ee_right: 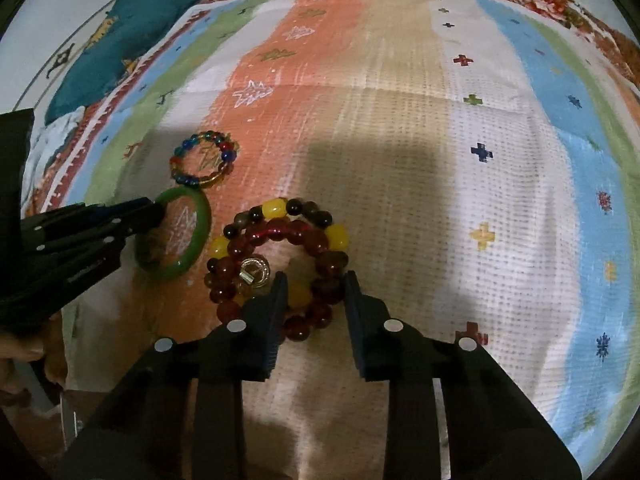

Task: Organize jewelry
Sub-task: 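Grasp the red bead bracelet with the right tool while the left tool holds the bangle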

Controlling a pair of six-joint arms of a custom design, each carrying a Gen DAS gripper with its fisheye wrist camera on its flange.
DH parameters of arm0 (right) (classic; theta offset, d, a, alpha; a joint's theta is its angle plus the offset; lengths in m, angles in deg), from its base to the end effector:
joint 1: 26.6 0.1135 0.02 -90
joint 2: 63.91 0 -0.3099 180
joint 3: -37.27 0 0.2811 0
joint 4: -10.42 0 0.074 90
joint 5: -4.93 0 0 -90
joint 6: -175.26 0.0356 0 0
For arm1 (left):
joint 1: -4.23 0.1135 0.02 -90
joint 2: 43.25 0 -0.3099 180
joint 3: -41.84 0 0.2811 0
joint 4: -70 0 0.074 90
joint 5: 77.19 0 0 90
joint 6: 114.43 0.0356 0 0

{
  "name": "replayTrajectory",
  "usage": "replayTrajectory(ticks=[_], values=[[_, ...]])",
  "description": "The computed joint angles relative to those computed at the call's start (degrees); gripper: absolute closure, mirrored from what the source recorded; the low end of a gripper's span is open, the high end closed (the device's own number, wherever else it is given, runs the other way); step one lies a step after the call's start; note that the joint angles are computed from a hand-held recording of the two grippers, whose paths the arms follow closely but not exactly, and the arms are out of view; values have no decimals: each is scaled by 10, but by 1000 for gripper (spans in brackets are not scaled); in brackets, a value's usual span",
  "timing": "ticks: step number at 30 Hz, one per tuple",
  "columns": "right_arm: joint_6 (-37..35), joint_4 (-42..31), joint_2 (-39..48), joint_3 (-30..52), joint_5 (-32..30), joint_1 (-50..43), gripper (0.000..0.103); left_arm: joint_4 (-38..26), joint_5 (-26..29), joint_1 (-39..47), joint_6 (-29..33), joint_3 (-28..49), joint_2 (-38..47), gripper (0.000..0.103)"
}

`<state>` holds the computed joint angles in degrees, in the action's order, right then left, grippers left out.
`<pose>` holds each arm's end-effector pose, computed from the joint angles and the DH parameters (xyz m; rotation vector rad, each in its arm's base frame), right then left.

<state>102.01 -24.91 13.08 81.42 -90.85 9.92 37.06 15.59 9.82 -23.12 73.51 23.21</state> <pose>0.1804 0.1380 0.1614 -0.5116 2.7758 0.3714 0.1680 0.0147 0.1358 -0.0896 2.7491 -0.0340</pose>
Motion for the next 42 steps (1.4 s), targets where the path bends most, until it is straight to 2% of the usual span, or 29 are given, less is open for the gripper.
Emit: replayTrajectory(ticks=[2, 5, 7, 19, 42], values=[[-2, 4, 1, -2, -6, -3, 75, 0, 0, 1, 4, -2, -3, 95], [-2, 0, -3, -2, -23, -11, 86, -7, 2, 1, 4, 0, -5, 96], [-5, -11, -7, 3, -15, -7, 89, -16, 7, 3, 2, 4, -6, 96], [-11, -56, -41, 19, 26, 7, 89, -91, 32, 6, -3, 23, -81, 96], [10, -174, -197, 43, 66, 67, 89, -237, 50, -15, -24, 52, -245, 95]])
